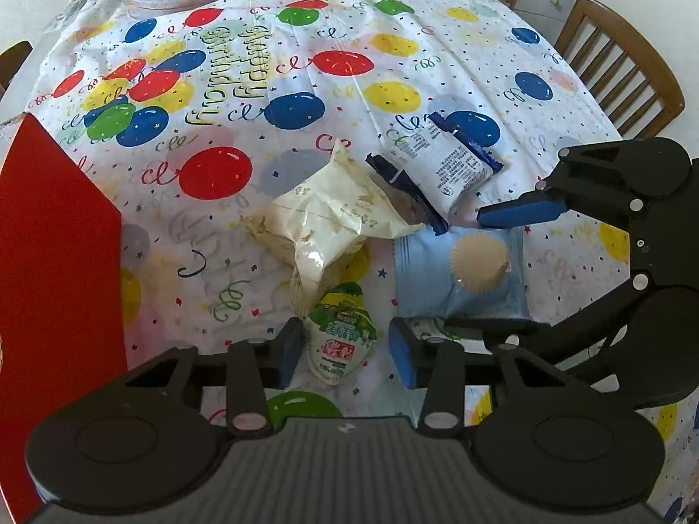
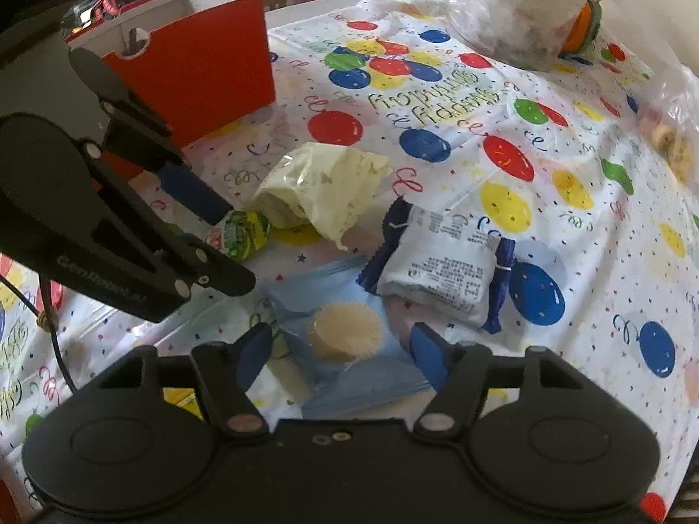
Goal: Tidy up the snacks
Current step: 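Grasp the green-capped cup with the left tool while the right tool grasps the blue cookie packet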
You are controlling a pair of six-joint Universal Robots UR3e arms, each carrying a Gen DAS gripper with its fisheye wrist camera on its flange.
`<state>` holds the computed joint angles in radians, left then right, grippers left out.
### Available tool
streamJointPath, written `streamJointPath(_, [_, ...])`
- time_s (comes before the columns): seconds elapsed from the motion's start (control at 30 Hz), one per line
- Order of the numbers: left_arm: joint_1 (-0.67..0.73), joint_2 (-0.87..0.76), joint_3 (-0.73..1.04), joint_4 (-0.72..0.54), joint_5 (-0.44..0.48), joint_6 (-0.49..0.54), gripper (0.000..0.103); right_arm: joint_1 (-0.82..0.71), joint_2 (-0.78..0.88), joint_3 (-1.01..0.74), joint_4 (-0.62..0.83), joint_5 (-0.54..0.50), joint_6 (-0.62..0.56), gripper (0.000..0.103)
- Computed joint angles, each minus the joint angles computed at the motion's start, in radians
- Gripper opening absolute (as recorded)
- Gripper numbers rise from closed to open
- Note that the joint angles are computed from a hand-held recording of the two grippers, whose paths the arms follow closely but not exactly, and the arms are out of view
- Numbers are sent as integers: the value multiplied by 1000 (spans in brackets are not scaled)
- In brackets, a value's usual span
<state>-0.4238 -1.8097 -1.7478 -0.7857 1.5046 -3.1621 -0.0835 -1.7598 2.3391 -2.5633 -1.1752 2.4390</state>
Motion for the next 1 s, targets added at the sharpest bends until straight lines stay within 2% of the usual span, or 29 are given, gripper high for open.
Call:
streamJointPath(0.07, [-8,-4,6,-3,15,4,35,-7,-8,3,7,6,-1,60])
streamJointPath(0.3, [-8,9,-8,-2,20,0,34,-3,-49,37,-9,-8,33,47])
streamJointPath(0.57, [9,85,-79,1,8,-45,34,-9,-162,94,25,-13,131,45])
streamJointPath(0.77, [14,186,-153,3,4,-65,34,-1,-353,132,139,-22,199,45])
streamJointPath(1.0, [45,364,-236,-39,-36,-61,34,47,-564,93,320,-35,309,45])
